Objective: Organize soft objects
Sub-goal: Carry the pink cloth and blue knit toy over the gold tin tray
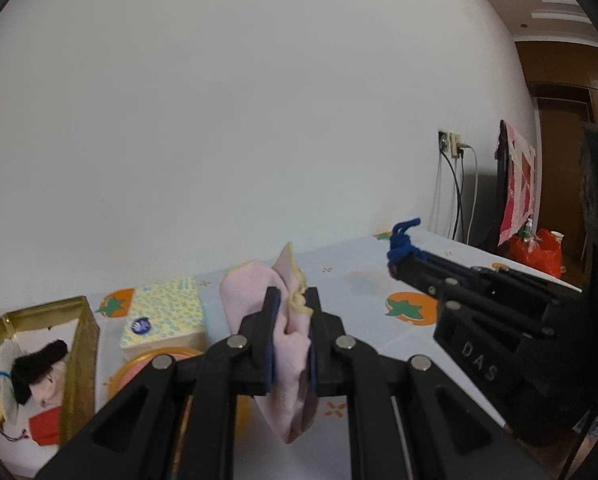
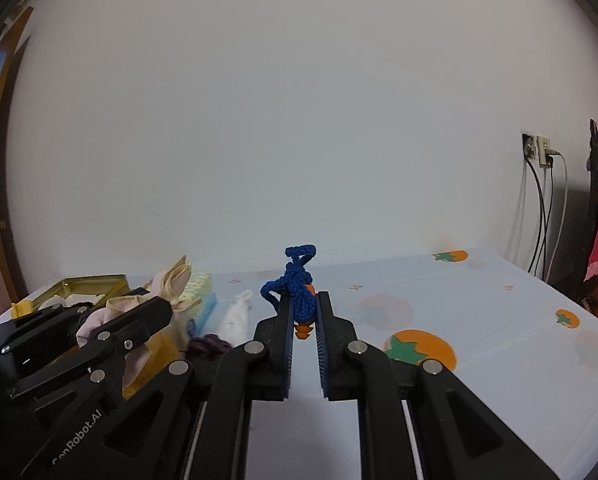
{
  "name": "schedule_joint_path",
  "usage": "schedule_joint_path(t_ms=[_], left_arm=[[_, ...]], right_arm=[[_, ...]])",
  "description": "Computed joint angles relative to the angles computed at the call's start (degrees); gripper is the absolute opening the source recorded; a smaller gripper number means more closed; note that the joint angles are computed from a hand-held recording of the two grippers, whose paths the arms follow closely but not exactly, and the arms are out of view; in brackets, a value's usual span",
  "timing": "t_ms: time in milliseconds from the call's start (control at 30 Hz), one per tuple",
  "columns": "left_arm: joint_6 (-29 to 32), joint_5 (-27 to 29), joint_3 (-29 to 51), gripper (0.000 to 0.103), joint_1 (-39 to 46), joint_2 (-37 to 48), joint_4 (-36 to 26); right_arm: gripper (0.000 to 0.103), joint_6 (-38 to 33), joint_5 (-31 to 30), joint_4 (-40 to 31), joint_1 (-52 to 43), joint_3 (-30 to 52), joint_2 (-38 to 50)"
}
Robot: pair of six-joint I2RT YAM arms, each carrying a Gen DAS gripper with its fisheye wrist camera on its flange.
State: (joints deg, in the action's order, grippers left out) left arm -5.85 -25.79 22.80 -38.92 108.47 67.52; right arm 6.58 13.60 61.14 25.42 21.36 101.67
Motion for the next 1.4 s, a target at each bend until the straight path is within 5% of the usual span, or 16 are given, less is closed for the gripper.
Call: schedule_joint_path(t_ms=[533,800,1067,1400], left_arm=[[3.1,7.5,-10.4,0.009,13.4,-5.3,9.2],[3.8,14.6,-13.5,0.009,26.6,-9.2,8.3],[4.0,21.5,-12.4,0.009,40.3,-13.7,0.5],[5.0,23.5,-9.2,0.009,50.0,-17.7,-10.8]], right_arm=[[0.012,3.5,6.1,-3.2,13.5,7.0,4.1],[0.012,3.8,6.9,-7.1,19.2,15.8,9.1],[0.012,4.2,3.4,-13.6,21.7,26.9,14.5],[0.012,6.1,-0.1,-24.2,23.4,42.2,21.0]])
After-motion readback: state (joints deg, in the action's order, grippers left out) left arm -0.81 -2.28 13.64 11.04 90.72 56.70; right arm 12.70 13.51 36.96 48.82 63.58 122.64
